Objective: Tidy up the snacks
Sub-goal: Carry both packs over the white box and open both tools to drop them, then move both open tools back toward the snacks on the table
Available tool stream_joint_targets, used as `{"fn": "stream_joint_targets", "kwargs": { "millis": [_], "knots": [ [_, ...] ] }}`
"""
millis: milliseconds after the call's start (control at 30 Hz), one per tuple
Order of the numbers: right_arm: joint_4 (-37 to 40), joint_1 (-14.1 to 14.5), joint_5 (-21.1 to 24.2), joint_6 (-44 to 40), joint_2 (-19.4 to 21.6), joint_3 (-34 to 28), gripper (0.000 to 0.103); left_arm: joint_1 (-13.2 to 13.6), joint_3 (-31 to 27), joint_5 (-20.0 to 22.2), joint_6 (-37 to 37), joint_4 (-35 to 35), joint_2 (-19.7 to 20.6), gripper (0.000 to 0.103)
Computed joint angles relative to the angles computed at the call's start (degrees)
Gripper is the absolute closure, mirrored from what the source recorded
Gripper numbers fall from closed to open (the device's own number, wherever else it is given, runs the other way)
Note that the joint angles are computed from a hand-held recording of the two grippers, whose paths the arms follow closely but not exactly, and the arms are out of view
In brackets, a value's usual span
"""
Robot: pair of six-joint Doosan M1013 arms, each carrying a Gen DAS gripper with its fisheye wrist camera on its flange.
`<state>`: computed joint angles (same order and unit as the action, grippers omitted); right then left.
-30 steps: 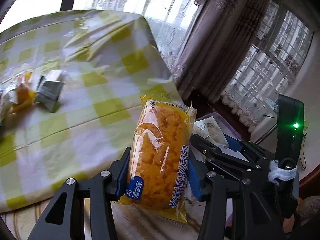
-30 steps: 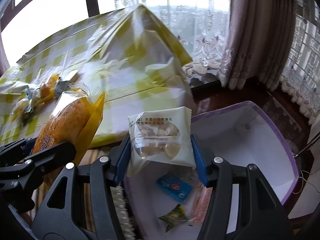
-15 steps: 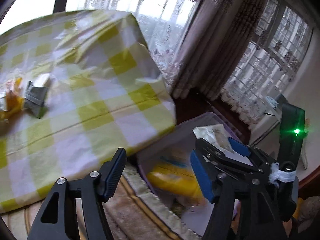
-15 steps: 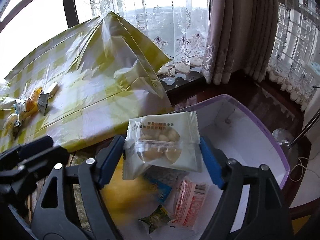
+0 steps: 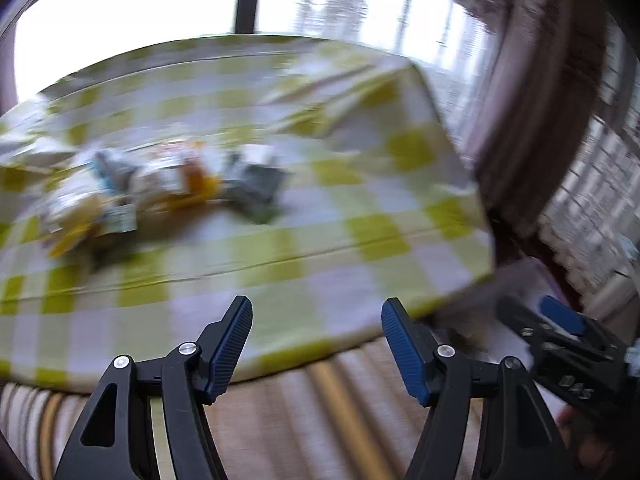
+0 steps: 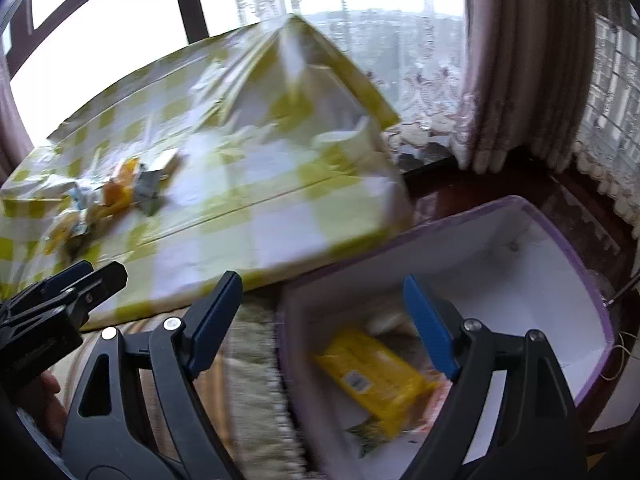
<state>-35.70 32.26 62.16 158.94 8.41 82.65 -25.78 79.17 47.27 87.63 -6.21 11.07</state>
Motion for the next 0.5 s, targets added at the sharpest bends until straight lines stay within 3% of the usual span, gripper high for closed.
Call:
{"fn": "stream_joint_targets", "kwargs": {
  "millis": [400,500],
  "knots": [
    [4.4,2.0,-2.2,-7.9,4.9,-6.8,0.018,4.6,2.5,1.6,-19.5,20.3,-1.5,0.035],
    [5.3,2.4,-1.9,-9.9,6.4,-8.6,0.017,5.9,2.8,2.3,-22.2,21.8,-1.5,0.035]
  ]
}}
